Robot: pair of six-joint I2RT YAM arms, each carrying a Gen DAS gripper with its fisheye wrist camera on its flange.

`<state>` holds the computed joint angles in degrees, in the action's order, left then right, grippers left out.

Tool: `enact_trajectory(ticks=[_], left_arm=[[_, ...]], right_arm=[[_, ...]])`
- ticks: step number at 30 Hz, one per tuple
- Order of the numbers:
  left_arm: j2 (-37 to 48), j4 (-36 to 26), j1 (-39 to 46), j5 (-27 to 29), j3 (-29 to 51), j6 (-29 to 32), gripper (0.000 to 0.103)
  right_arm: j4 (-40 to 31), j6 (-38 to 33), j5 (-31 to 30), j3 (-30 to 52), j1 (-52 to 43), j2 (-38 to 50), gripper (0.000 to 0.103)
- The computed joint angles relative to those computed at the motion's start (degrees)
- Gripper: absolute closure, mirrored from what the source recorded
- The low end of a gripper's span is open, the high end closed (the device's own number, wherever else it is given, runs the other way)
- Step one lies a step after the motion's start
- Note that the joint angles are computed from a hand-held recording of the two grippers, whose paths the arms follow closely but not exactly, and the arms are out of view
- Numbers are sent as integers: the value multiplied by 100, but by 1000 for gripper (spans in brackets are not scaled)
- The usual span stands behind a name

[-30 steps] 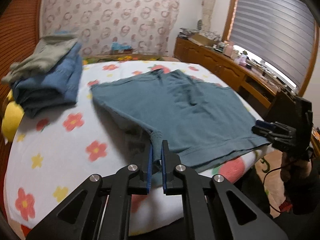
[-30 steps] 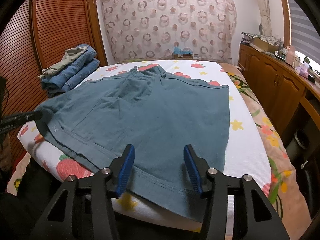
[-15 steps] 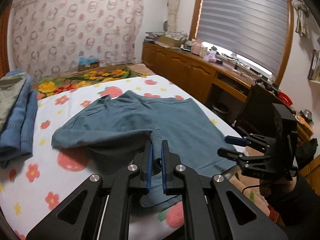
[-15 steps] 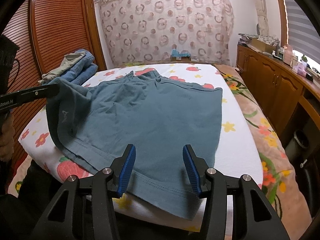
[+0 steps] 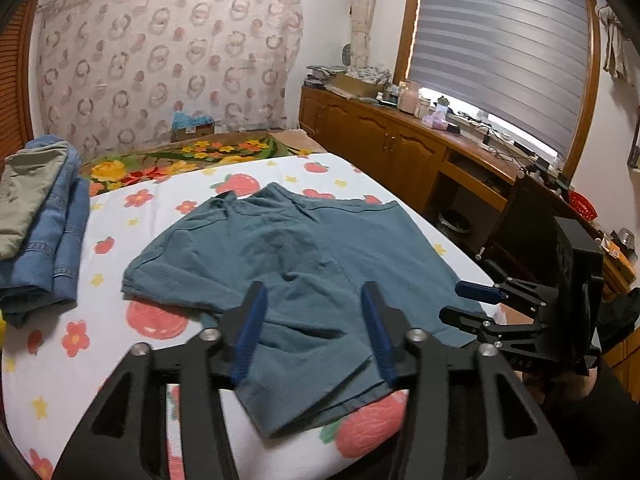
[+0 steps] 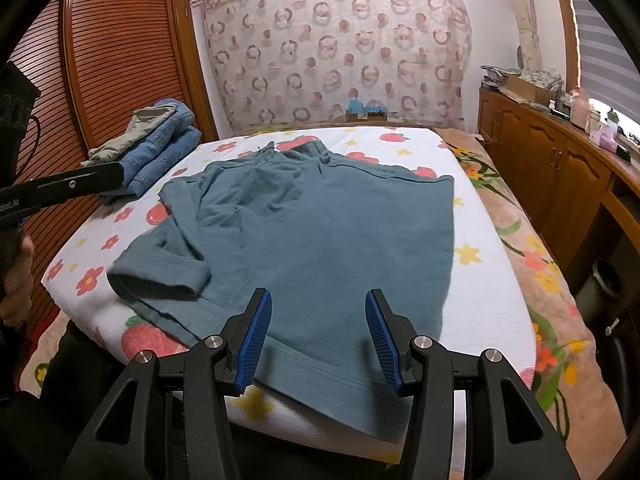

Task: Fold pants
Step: 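Lift the held leg with the left tool, fold it over the other leg, release, then grasp the folded leg's hem corner with the right tool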

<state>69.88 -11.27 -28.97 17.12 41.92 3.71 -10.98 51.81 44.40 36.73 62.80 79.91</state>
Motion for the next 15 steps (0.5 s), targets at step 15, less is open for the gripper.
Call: enact_trajectory(ticks=[15], left_arm=[[479,575,847,-177,-743,286,22]], right_arm=[[755,-945,-478,504,-250,600,52]])
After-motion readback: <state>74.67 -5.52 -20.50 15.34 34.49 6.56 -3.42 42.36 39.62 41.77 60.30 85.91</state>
